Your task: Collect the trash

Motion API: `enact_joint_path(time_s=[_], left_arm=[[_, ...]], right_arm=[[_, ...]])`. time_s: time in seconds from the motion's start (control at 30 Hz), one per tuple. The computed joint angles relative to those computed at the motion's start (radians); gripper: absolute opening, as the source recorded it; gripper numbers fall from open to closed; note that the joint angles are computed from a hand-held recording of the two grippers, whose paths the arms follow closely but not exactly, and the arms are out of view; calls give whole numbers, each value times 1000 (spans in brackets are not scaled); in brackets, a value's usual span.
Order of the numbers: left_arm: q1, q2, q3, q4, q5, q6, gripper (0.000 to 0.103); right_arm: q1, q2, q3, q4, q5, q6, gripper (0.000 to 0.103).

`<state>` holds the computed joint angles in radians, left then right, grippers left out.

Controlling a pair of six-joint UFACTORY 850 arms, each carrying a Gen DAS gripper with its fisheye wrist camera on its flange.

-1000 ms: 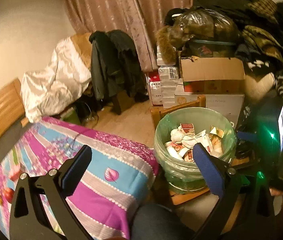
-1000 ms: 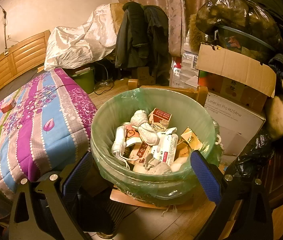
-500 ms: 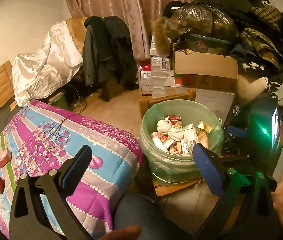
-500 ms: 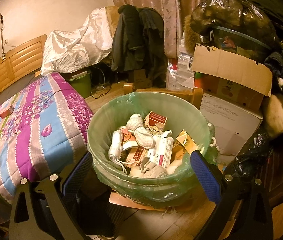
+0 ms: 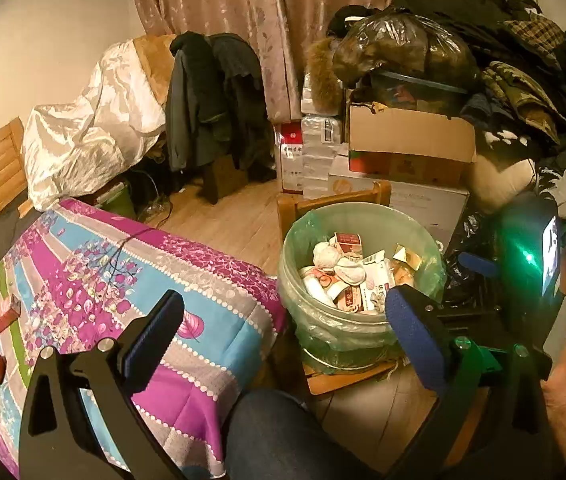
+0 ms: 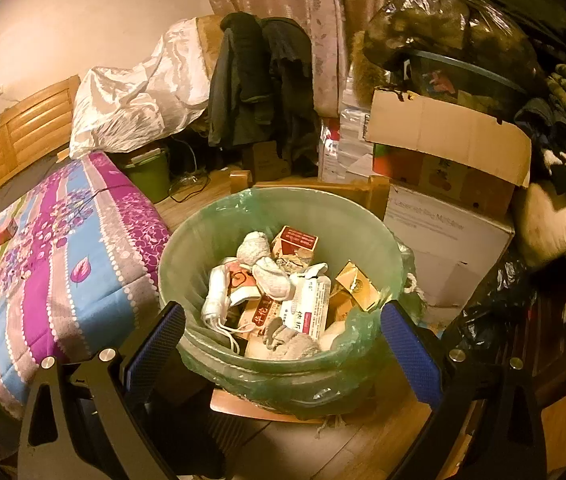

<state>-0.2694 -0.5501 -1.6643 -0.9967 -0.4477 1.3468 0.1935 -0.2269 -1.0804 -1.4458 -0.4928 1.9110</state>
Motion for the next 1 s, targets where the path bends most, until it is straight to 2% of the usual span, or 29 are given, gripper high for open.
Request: enact_joint_path(time_s=[0.2,0.27,0.37,0.5,0.6,0.83,1.0], left_arm=[[-2,14,24,-100,45,126,97],[0,23,37,-169,51,200,97],[7,25,36,-205,19,219,97],[15,20,19,-175,-40,157,97],[8,34,44,-226,-6,225,97],[11,35,39,-248,-4,237,97],[10,67,97,-444,19,474,97]], right_arm=[[-47,21,25,6,92,125,98],[-57,16,22,70,98,99,98],[-67,9,15,163,126,17,98],[-41,10,9,102,77,39,98],[-31,13,7,71,53,51,98],[-33,27,16,55,44,77,98],[-29,27,16,47,34,83,98]])
